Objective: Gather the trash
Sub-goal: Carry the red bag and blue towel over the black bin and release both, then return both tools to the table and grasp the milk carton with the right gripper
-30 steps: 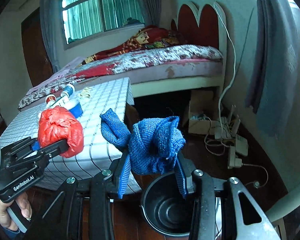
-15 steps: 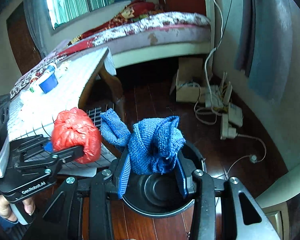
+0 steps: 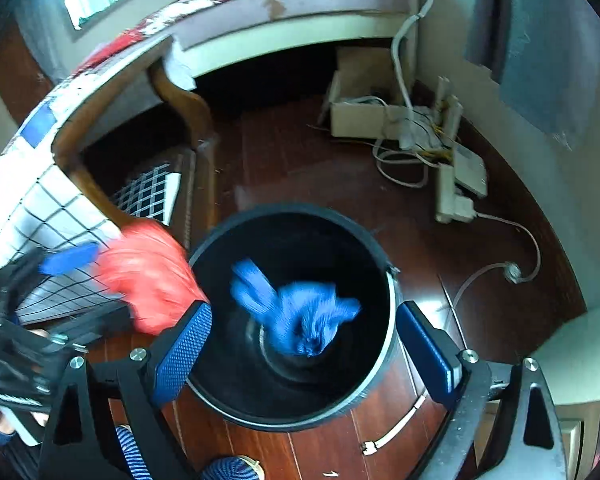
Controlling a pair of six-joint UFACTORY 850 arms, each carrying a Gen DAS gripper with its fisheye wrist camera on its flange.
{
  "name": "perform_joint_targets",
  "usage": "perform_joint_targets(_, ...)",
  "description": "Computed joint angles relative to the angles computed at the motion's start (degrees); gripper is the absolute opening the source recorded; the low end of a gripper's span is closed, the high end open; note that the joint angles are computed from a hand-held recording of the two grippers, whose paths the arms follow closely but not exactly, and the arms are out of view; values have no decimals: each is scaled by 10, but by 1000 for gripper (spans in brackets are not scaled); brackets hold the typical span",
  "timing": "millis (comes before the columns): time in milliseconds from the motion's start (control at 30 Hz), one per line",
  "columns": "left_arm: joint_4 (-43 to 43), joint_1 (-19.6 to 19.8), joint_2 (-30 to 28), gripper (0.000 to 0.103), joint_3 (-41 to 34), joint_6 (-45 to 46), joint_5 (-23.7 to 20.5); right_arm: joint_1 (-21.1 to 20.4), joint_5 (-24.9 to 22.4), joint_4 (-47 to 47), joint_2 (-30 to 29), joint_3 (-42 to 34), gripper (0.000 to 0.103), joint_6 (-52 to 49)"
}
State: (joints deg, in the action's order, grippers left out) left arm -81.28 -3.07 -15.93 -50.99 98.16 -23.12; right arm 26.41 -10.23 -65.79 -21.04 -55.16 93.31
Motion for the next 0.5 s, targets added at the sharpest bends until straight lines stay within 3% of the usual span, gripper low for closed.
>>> perform_joint_targets(100,-81,-1,21,100,23,64,45,11,-33,-26,5,0,102,39)
perform_joint_targets(233,-222,-3,50,102,48,186,89,29,-74,-65,17,3,102,84)
perform_joint_targets(300,-301,0,65,102,59,255,98,37,-88,-78,24,3,102,98)
perform_joint_targets(500,-378,18,89,102,70,325,94,57,-122,-107,39,-2,102,121)
